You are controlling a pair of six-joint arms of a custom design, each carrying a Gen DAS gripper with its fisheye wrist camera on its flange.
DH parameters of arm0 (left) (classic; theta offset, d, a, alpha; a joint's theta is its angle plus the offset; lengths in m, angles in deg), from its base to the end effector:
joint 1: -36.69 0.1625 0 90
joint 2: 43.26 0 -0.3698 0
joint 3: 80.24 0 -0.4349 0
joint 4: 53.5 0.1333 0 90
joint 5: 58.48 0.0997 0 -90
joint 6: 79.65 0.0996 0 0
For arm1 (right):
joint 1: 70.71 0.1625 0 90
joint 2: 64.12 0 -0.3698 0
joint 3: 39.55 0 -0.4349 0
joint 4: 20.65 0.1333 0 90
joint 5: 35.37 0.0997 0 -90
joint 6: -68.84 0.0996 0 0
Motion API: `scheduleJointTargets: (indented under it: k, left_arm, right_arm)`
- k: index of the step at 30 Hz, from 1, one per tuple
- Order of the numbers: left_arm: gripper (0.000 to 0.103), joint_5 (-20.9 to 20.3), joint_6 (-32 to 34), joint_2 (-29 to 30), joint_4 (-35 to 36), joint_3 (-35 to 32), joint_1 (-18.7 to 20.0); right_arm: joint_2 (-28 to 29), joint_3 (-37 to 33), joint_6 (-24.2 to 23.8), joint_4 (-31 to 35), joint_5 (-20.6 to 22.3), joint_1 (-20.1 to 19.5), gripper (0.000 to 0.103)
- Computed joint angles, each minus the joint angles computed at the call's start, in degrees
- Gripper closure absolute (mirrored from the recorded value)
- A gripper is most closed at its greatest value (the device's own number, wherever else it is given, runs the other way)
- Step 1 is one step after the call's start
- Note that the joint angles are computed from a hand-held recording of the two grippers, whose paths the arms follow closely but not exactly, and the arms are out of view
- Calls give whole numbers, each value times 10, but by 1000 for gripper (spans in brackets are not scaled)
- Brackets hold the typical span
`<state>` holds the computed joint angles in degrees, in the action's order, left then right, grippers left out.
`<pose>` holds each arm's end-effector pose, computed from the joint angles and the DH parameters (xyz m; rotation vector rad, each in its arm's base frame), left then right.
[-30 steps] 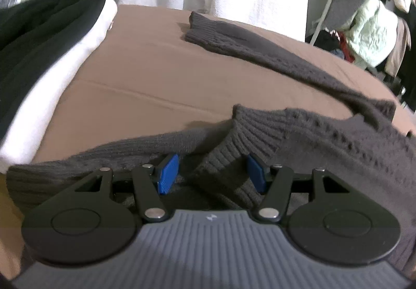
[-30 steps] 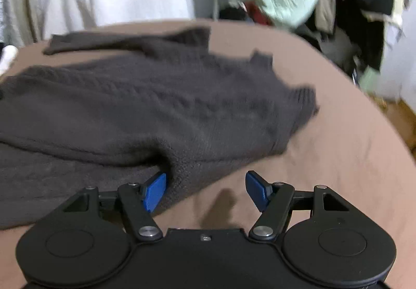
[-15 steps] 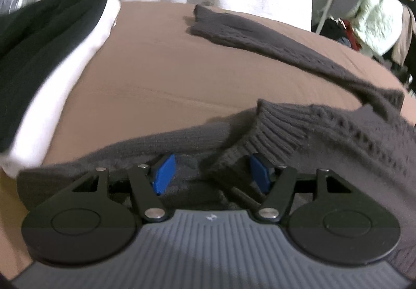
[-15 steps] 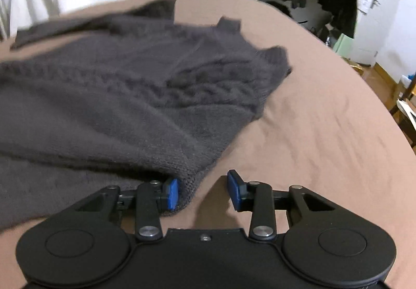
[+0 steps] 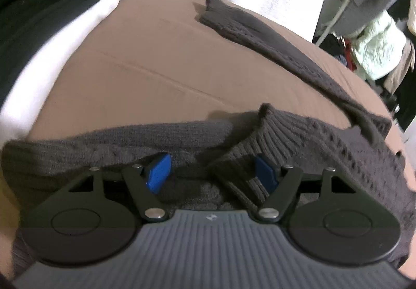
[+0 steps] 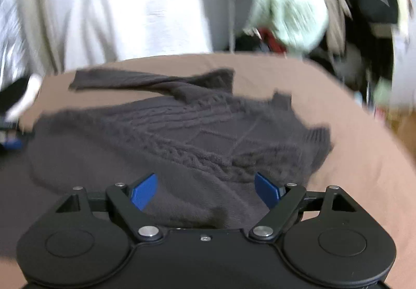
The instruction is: Fold clothes
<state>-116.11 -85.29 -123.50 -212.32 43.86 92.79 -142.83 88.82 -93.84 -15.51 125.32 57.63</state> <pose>-0.1252 -0.5209 0.1914 0.4802 2.6027 -0.8094 0.2116 -0.2042 0.1093 -0.0773 -2.0408 1.2186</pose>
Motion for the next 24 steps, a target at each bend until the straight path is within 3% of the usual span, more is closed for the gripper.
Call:
scheduleJointTargets:
  k: [1, 2, 3, 6, 8, 13, 14, 16, 18, 22, 24]
  left_arm:
    - [67, 25, 27, 4, -17, 7, -11]
    - [99, 41, 50, 6, -32, 13, -20]
    - [103, 34, 57, 3, -37, 16, -22]
    - [103, -66, 15, -26, -14, 9, 1]
    - [103, -76, 5, -34, -11, 9, 4]
    - [90, 72, -36, -28, 60, 0, -8]
    - [88, 81, -46, -34, 64, -1, -3]
    - [74, 70, -60, -51, 63, -3, 11]
    - [43, 73, -47, -61, 45, 0, 18]
    - [33, 127, 29, -42, 31, 2, 13]
    - [18, 127, 54, -24, 38, -4, 18]
  right_arm:
    - [-28, 17, -10, -22, -25, -25, 17]
    - [-46, 29, -22, -37, -45, -49, 17]
    - [-48, 33, -34, -44, -56, -71, 18]
    - [-22, 24, -42, -51, -54, -88, 18]
    - [-10, 20, -53, -63, -58, -86, 18]
    - [44, -8, -103, -52, -47, -42, 18]
    - [54, -14, -112, -46, -52, -34, 18]
    - [72, -26, -134, -36, -73, -22, 18]
    - [91, -39, -163, -25, -105, -18, 18]
    - [135, -72, -220, -7, -157, -26, 18]
    - [151, -85, -243, -7, -183, -35, 18]
